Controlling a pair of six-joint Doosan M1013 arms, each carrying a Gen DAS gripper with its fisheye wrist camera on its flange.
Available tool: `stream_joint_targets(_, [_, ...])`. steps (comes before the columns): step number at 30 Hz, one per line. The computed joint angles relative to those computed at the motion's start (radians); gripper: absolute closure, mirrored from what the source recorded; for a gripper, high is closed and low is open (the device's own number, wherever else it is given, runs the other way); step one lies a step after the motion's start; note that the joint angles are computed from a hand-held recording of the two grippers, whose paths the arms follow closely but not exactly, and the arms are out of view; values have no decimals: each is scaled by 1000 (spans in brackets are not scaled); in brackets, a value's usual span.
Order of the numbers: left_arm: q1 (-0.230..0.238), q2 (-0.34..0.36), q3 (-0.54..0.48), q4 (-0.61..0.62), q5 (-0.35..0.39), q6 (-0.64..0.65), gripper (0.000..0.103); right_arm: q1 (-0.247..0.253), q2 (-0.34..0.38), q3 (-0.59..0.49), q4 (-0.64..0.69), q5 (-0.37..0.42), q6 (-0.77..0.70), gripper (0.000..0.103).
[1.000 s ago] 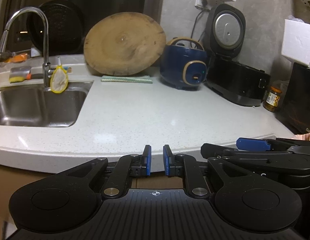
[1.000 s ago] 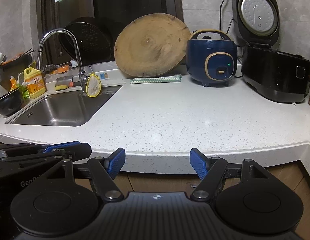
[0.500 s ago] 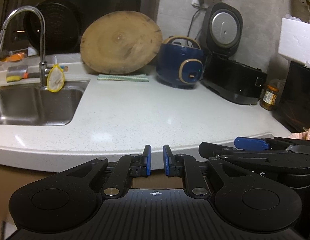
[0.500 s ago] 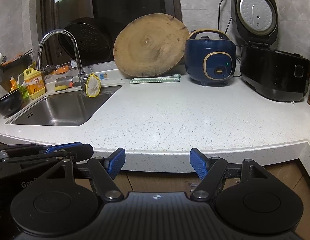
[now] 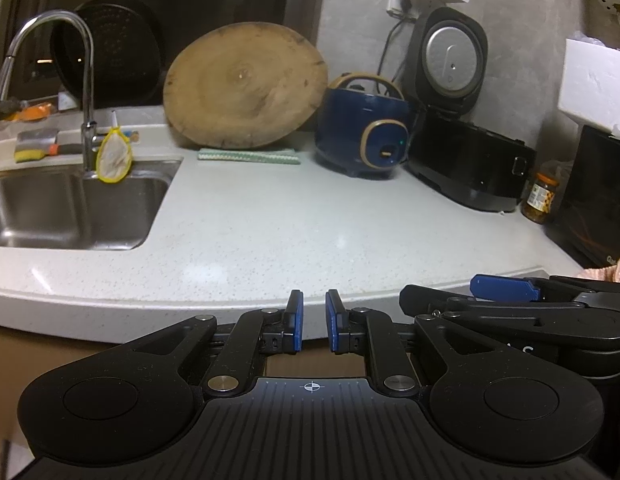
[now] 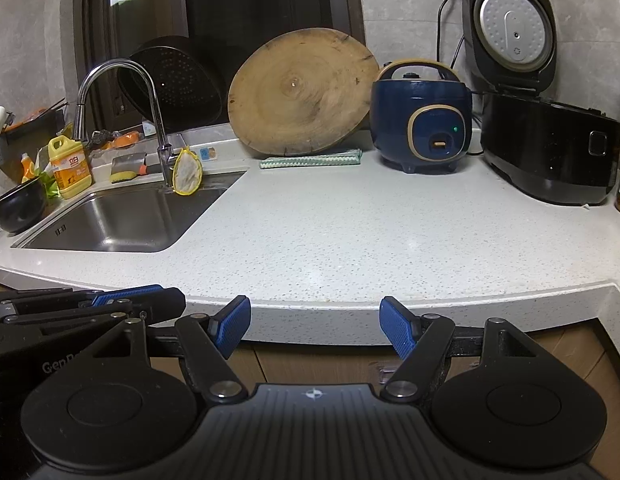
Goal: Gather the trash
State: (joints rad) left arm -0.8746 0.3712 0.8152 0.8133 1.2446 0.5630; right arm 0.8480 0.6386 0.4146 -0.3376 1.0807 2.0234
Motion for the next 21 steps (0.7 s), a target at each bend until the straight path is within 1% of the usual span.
stream_joint_targets(11, [1,-2,4,4,-5,1,87,0,8,-16,1,4,-7,31])
stream_joint_targets(17, [5,-2,5,-2,-14,12,87,-4,23,-43,8,20,-5,31])
stream_joint_targets(21, [10,6,-7,2,-11,25,87,-7,28,-50,6,16,-8,31])
